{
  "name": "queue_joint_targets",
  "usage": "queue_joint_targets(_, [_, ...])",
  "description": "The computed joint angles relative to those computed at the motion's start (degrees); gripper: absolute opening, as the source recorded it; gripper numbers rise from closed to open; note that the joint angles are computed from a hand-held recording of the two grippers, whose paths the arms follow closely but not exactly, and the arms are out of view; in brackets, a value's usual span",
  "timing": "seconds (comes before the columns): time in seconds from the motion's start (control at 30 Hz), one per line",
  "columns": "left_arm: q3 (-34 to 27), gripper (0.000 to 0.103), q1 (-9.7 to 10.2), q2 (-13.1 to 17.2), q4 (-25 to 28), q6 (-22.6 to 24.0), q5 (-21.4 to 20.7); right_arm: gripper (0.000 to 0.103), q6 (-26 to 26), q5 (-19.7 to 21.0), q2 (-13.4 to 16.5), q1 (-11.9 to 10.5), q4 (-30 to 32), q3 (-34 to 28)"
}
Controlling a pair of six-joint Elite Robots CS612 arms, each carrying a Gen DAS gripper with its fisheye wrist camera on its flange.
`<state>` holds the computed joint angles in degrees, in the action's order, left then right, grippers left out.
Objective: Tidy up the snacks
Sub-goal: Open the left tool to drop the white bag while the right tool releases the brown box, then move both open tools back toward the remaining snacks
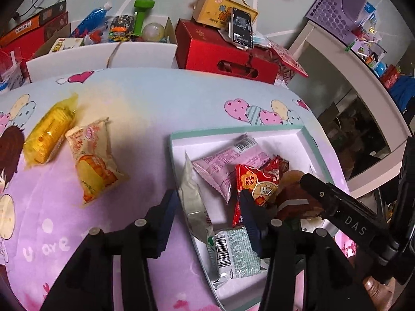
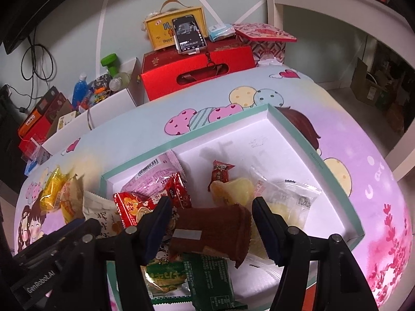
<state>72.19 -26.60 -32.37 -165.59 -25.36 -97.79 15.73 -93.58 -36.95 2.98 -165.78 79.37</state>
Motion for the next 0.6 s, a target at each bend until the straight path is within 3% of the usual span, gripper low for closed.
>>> queue_joint_targets(0.1, [0.5, 0.068, 0.05, -0.6, 0.5, -0.3, 2.0, 0.068, -0.4, -0.1, 0.0, 0.0, -0.3, 0.1])
queue_joint_targets(0.17, [0.9, 0.073, 0.09, -1.0, 0.7, -0.8, 3.8, 0.072, -0.6, 0.1, 0.0, 0.1, -0.3, 0.0])
queue_joint_targets(0.3, [1.4, 0.080, 0.13, -1.4, 1.9, -0.8, 8.4, 0.083, -1.4, 0.0, 0.2, 0.2, -0.8, -0.2])
queue_joint_targets(0.37, [1.5, 0.089, 0.09, -1.5, 2.8, -0.9, 11.3, 0.092, -1.7, -0.1, 0.3, 0.3, -1.4, -0.1])
queue_joint_targets(0.43, [2.1, 0.091, 0.07, -1.7, 2.7, -1.1, 13.3, 0.103, -2.1, -0.5, 0.4, 0.4, -2.3, 0.0])
queue_joint_targets(0.6, [2.3, 0.091, 0.27, -1.8, 4.0, -0.3, 16.5, 0.103, -3.0, -1.0, 0.5, 0.7, -3.6, 0.0])
